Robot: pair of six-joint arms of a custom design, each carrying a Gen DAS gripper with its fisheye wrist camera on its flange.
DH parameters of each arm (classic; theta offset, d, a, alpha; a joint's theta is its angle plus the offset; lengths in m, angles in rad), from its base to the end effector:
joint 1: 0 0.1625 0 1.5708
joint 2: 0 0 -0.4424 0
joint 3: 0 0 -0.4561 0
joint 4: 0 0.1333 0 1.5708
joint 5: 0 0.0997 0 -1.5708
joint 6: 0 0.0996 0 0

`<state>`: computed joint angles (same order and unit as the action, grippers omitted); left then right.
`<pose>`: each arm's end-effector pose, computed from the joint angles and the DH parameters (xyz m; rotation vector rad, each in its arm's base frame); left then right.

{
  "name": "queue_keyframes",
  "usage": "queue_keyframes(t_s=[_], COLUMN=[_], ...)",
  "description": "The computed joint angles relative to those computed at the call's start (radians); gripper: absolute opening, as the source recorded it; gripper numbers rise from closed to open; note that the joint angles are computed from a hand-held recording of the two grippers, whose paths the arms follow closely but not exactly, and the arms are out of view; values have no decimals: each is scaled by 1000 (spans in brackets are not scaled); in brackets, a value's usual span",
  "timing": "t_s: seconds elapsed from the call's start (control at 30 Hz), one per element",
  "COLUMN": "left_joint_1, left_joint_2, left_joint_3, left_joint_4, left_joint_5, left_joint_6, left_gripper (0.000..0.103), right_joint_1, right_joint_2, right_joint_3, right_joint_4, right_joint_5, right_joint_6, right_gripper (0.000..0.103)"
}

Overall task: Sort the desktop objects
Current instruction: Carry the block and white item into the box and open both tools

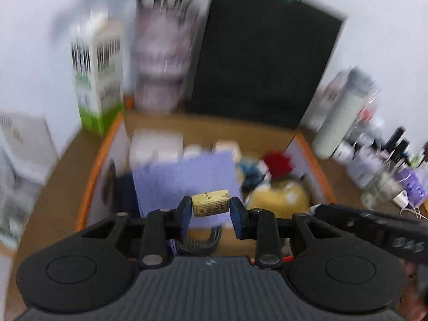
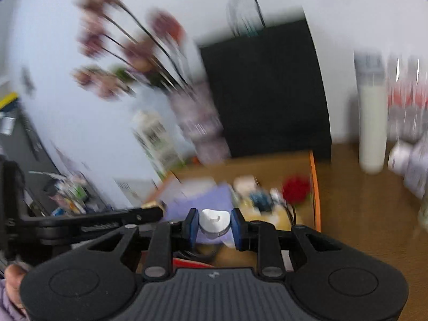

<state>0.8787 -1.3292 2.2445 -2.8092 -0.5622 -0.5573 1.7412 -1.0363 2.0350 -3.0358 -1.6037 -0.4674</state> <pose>-0.1485 -0.5201 0.2118 -0.0512 2.2973 -1.0413 0.2309 -0.5753 0.1156 0.9178 -2.8168 0.6886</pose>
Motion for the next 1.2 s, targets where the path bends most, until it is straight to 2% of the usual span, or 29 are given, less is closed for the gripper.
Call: queue_keyframes(t_s=[0.03, 0.07, 0.13, 0.17, 0.2, 0.3, 0.43, 0.47, 0.53, 0.6, 0.67, 0.73, 0.77, 0.83, 0.9, 0.97, 1.2], left_joint_1=[30, 42, 48, 53, 56, 43, 13, 8, 3, -2, -6, -10, -19, -47, -76, -101, -157], left_joint_2=[-1, 2, 19, 28, 24, 9, -15, -24, -41, -50, -67, -94, -110, -135, -151, -164, -217], left_joint_3=[-19, -23, -31, -37, -34, -14, 9, 8, 0, -4, -17, -28, -16, 31, 64, 95, 227], left_joint_4=[28, 32, 32, 37, 49, 24, -19, 8, 87, 156, 290, 452, 480, 457, 494, 540, 532], left_joint_5=[-62, -82, -73, -73, -84, -79, -32, -27, -21, -3, 5, -4, -3, 28, 71, 104, 172], left_joint_6=[-1, -7, 0, 2, -1, 41, 61, 45, -2, -43, -124, -256, -287, -282, -329, -378, -472], left_gripper=[32, 32, 35, 41, 57, 65, 81, 84, 100, 100, 102, 103, 103, 103, 103, 103, 103], right_joint_1=[-3, -3, 0, 5, 10, 26, 35, 38, 47, 60, 67, 70, 71, 70, 69, 68, 43], right_joint_2=[28, 53, 84, 98, 109, 122, 97, 89, 79, 80, 76, 72, 66, 65, 70, 84, 118], right_joint_3=[-27, -43, -43, -46, -50, -57, -31, -28, -24, -21, -12, -3, 10, 44, 80, 108, 210], right_joint_4=[31, 37, 0, -11, -15, -9, -62, -62, -60, -74, -91, -102, -124, -214, -312, -401, -642], right_joint_5=[-32, -58, -101, -117, -134, -196, -199, -201, -218, -259, -286, -297, -302, -298, -297, -307, -272], right_joint_6=[28, 46, 41, 39, 41, 52, 28, 28, 19, 1, -10, -9, -10, -39, -85, -116, -200], right_gripper=[25, 25, 25, 27, 27, 32, 44, 47, 54, 62, 63, 66, 71, 79, 83, 84, 84])
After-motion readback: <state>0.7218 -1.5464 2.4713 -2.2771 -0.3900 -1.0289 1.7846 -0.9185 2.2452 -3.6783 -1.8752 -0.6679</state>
